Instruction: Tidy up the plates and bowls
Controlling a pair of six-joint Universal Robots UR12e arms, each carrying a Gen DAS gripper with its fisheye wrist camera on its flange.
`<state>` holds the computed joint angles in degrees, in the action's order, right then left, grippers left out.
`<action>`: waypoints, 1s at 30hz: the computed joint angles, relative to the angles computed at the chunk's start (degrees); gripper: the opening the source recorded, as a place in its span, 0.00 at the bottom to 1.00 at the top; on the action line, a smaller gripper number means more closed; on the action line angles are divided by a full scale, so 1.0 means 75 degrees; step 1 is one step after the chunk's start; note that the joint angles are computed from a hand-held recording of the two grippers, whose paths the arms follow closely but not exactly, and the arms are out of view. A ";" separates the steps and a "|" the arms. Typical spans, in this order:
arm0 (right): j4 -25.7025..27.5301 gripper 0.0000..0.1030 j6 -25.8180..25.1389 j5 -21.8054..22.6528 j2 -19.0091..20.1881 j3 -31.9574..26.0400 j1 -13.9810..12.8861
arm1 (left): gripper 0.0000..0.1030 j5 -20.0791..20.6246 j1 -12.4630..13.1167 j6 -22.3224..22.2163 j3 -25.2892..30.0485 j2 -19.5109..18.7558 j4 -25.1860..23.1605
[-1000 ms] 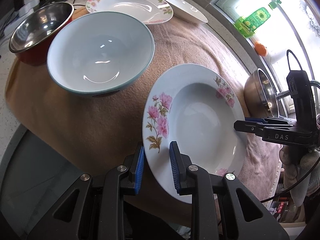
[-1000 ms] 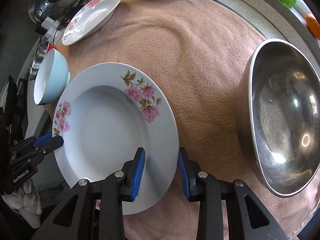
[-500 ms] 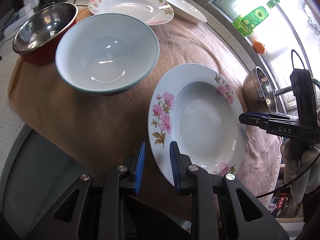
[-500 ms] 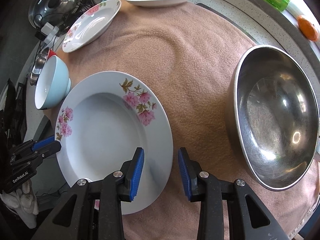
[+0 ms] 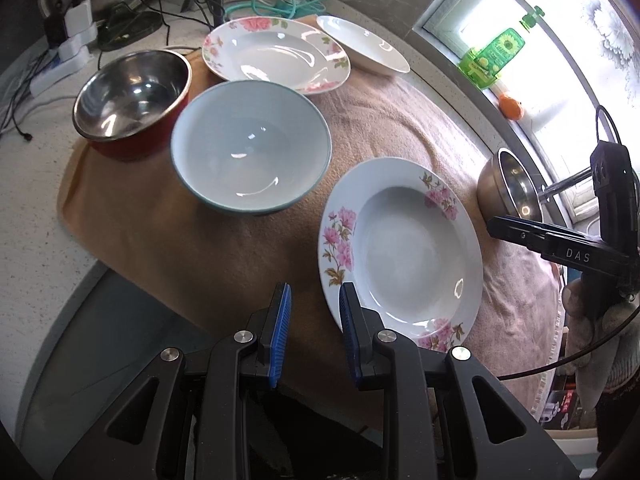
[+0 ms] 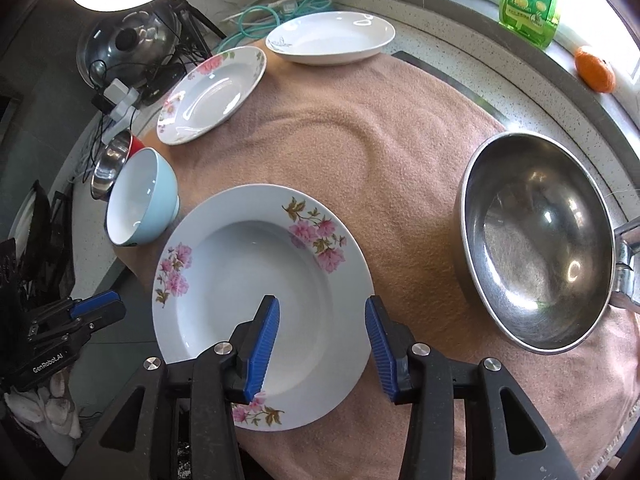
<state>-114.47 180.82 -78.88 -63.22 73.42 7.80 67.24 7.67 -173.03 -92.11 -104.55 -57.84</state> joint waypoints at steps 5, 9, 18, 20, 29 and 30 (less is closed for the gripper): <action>-0.0623 0.40 0.0057 -0.0019 -0.0127 0.0133 0.0048 | 0.23 -0.0040 0.0098 -0.0333 0.0002 0.0032 0.0331; -0.1128 0.40 0.0248 0.0200 -0.0280 0.0362 0.0040 | 0.23 -0.0271 0.0265 -0.0787 -0.0132 0.0090 0.0786; -0.2111 0.40 0.0856 0.0769 -0.0496 0.0799 -0.0053 | 0.32 0.0048 0.0470 -0.1379 -0.0288 0.0192 0.1595; -0.2217 0.40 0.0945 0.0901 -0.0510 0.0839 -0.0062 | 0.33 0.0104 0.0497 -0.1306 -0.0234 0.0180 0.1565; -0.2249 0.41 0.1098 0.0848 -0.0471 0.0764 0.0118 | 0.35 0.0561 0.0522 -0.0337 0.0451 -0.0140 0.1092; -0.2185 0.41 0.1161 0.0737 -0.0458 0.0725 0.0158 | 0.35 0.0523 0.0533 -0.0172 0.0557 -0.0199 0.1012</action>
